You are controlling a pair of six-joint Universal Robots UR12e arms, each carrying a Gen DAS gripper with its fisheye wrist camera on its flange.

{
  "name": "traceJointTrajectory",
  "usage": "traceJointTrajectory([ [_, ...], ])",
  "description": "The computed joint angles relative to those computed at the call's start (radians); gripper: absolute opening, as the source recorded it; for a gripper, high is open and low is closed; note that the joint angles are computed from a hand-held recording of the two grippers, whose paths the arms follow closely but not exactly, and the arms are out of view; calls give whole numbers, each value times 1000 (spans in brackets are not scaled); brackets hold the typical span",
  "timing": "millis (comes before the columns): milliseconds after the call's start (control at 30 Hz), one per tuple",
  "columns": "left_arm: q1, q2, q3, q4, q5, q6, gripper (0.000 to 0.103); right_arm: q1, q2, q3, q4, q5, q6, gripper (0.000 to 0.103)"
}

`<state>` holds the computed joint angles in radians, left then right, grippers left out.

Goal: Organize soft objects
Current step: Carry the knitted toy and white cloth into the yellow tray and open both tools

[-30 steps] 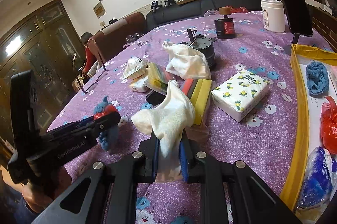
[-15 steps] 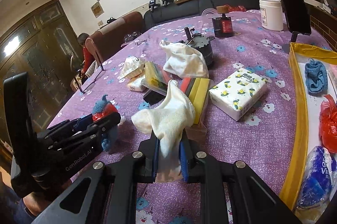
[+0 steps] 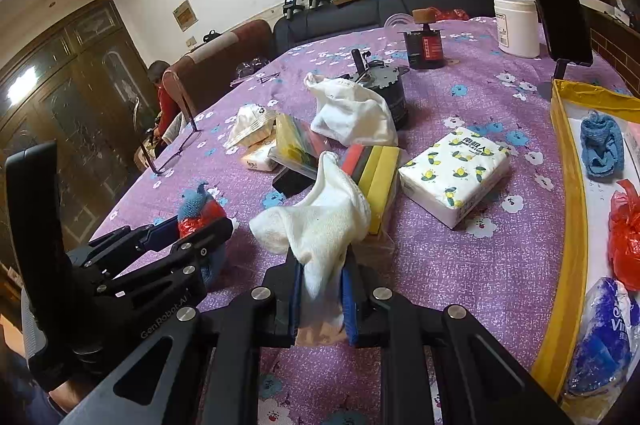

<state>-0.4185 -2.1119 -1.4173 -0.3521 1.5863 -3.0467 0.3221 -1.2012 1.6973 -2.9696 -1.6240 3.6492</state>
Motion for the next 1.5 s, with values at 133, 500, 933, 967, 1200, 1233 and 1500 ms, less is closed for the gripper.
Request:
traceJointTrajectory([
  [133,0,0,-1,0,-1,5,32,-1,1,-5,16,3,5,19],
  [500,9,8,-17,27,-53,11,32,-8,3,-12,48,16,32,19],
  [933,31,12,-14,-4,-183,14,31,-10,5,-18,55,27,27,19],
  [967,33,14,-18,3,-194,13,31,-6,4,-16,42,16,15,19],
  [1200,22,24,-25,-3,-212,7,31,-33,-49,54,-42,101,41,19],
  [1233,17,25,-22,-10,-219,11,31,-43,-63,71,-58,114,60,19],
  [1500,-33,18,47,-93,-296,70,31,-119,-195,215,-144,99,161,19],
])
